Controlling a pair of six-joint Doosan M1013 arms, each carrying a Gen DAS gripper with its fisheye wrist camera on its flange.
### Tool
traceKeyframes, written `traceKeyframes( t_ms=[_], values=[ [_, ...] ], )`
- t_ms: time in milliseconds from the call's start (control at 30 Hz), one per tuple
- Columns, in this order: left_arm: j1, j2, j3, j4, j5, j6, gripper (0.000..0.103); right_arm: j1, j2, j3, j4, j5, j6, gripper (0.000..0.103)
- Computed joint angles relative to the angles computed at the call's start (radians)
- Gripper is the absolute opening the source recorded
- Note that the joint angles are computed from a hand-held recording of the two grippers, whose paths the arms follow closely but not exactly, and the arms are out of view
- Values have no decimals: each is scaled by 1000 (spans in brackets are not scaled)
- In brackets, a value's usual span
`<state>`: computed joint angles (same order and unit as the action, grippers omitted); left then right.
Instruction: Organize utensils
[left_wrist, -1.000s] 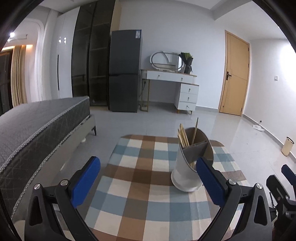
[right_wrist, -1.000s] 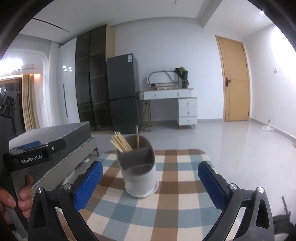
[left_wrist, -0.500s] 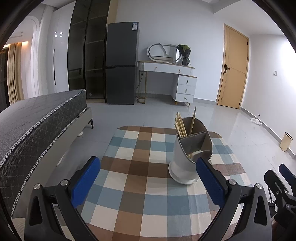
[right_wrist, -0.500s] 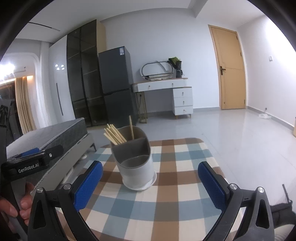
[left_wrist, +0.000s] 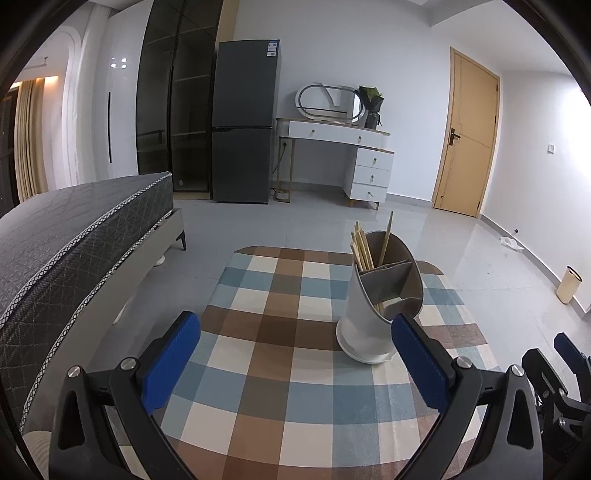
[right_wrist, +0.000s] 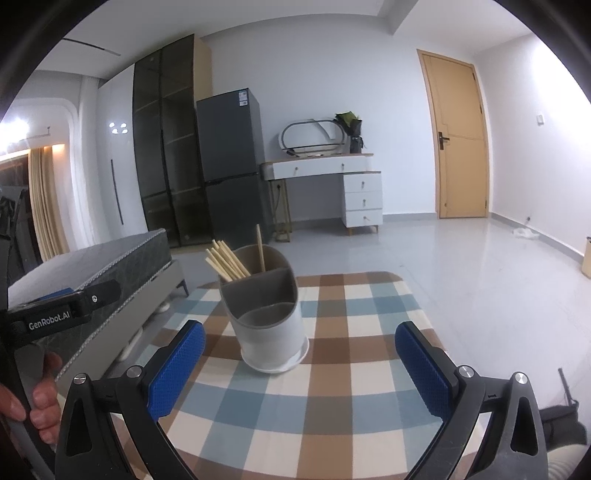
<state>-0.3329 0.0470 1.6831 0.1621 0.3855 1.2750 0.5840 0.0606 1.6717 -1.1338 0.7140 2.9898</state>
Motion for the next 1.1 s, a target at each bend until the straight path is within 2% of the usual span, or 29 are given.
traceKeyframes(
  t_ms=[100, 400, 500, 867, 1100],
  values=[
    [5, -4, 4, -34, -7, 23, 101, -3, -2, 1, 17, -2, 0, 103],
    [-2, -3, 6, 9, -8, -14, 101, -3, -3, 5, 1, 30, 44, 103],
    [0, 0, 2, -16, 3, 9, 101, -4, -2, 3, 8, 37, 46, 103],
    [-8, -4, 16, 85, -13, -76, 101, 3, -5, 4, 2, 60, 56, 103],
    [-5, -1, 14, 99, -2, -105, 101, 4, -6, 3, 5, 68, 59, 103]
  ],
)
